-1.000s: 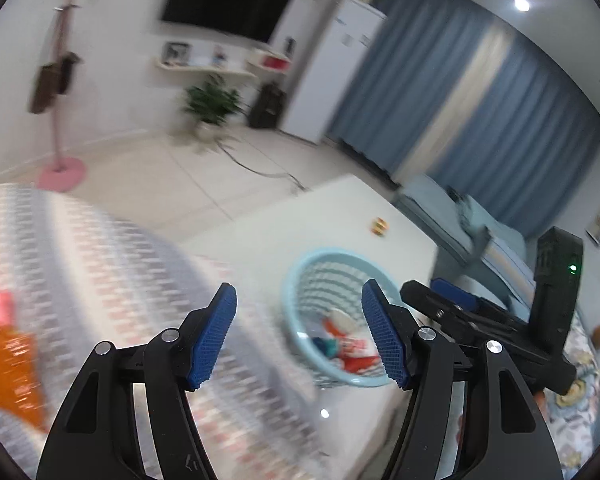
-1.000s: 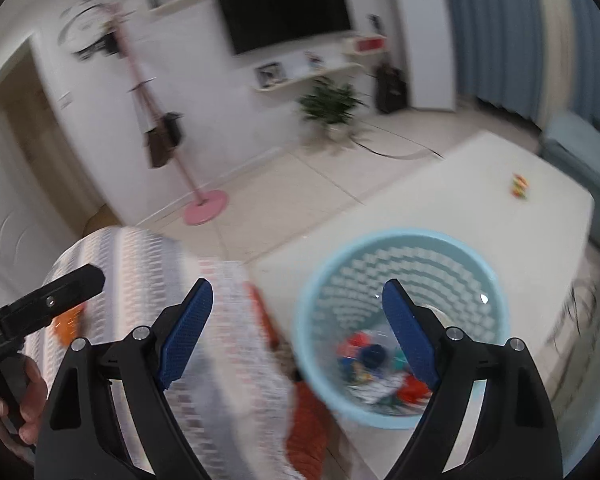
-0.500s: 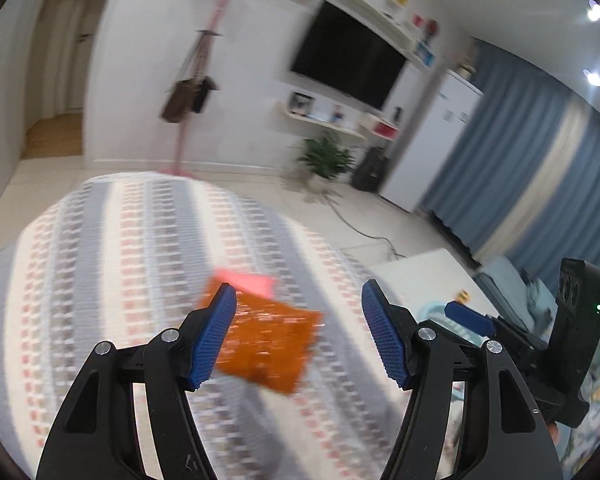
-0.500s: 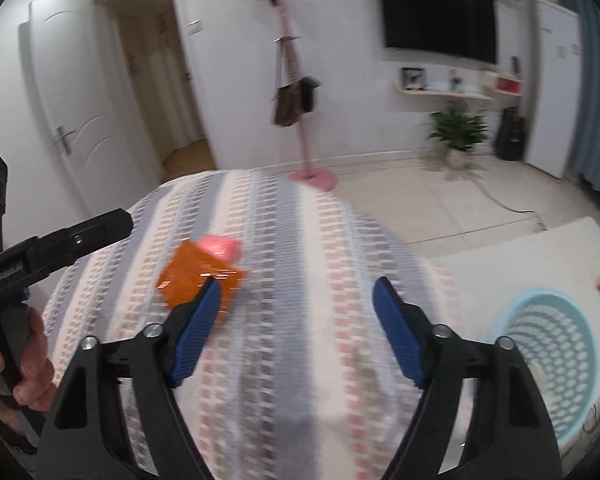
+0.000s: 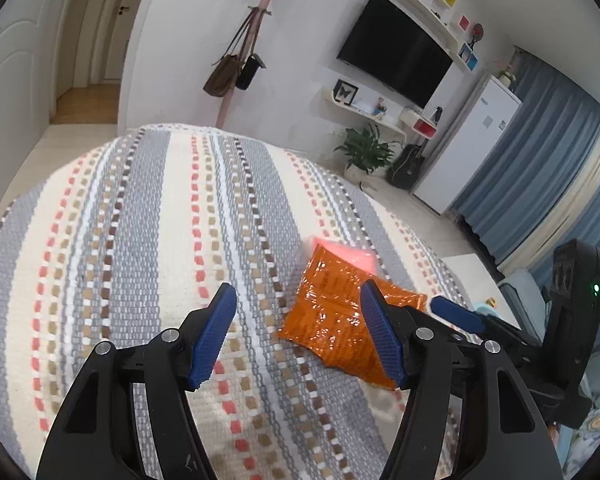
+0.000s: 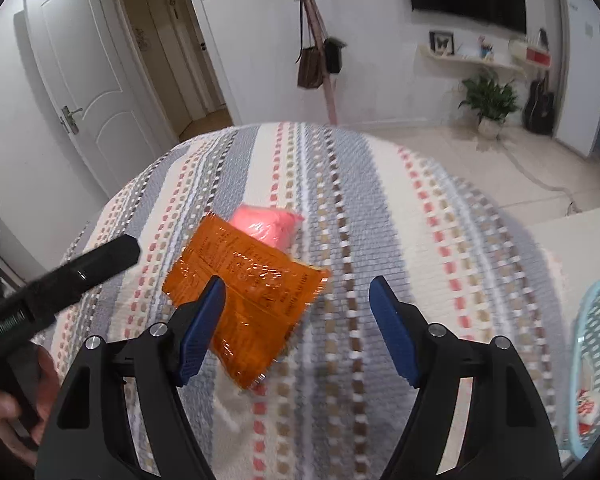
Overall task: Collect trash
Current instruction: 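Grasp the orange packet with the right tool while the left tool grasps the pink packet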
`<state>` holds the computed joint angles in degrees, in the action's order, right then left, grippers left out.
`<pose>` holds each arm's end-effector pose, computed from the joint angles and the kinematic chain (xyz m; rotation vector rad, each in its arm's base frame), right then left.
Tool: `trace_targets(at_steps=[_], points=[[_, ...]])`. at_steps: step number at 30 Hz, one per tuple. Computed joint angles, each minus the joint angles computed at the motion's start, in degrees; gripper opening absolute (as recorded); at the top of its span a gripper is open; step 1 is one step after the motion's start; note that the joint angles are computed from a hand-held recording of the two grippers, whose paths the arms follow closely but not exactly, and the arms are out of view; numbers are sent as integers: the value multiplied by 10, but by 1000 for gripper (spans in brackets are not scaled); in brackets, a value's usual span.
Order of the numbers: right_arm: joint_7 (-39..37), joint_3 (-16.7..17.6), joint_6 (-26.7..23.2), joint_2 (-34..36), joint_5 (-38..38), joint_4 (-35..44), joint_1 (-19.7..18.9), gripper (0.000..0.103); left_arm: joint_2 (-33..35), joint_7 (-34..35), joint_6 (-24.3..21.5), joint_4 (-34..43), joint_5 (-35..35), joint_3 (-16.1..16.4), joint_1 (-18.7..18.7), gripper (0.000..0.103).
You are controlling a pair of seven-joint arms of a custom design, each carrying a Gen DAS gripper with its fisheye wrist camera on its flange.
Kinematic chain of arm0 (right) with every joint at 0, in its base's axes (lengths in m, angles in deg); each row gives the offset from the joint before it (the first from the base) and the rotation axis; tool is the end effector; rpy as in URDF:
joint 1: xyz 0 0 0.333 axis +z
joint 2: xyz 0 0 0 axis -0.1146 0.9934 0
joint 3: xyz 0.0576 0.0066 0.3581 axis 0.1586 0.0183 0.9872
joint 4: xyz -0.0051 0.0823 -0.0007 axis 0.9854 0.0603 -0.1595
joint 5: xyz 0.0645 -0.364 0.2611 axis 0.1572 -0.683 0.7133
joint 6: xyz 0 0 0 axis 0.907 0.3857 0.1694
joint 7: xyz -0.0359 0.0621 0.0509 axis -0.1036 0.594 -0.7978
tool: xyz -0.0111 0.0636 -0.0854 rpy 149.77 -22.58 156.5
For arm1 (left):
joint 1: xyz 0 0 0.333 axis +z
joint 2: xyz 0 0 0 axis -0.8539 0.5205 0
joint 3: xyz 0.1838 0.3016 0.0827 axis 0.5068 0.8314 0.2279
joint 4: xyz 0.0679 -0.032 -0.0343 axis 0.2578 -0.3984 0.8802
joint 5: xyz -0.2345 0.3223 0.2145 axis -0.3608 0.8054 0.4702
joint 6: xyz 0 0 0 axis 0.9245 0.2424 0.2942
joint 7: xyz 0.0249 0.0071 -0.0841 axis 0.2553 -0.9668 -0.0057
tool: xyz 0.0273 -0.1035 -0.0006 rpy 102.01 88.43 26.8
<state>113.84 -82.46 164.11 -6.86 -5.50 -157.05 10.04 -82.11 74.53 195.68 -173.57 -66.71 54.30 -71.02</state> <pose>0.6309 0.2279 0.5529 -1.9036 1.4693 -0.3066 0.5762 -0.2457 0.5926 -1.9629 1.7022 -1.1924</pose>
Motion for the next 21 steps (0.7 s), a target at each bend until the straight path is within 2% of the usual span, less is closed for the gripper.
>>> trace_targets(at_steps=[5, 7, 9, 12, 21], points=[[-12, 2, -30, 16, 7, 18, 1, 70, 14, 48, -2, 7, -63, 7, -10, 62], [-22, 3, -38, 18, 14, 22, 1, 58, 20, 56, -4, 9, -74, 4, -9, 62], [-46, 6, -52, 21, 38, 27, -2, 36, 24, 73, -6, 12, -90, 3, -9, 62], [-80, 8, -47, 13, 72, 19, -4, 20, 26, 71, -14, 18, -82, -2, -5, 60], [-133, -4, -21, -34, 164, -27, -9, 4, 60, 95, -42, 78, -66, -15, -1, 60]])
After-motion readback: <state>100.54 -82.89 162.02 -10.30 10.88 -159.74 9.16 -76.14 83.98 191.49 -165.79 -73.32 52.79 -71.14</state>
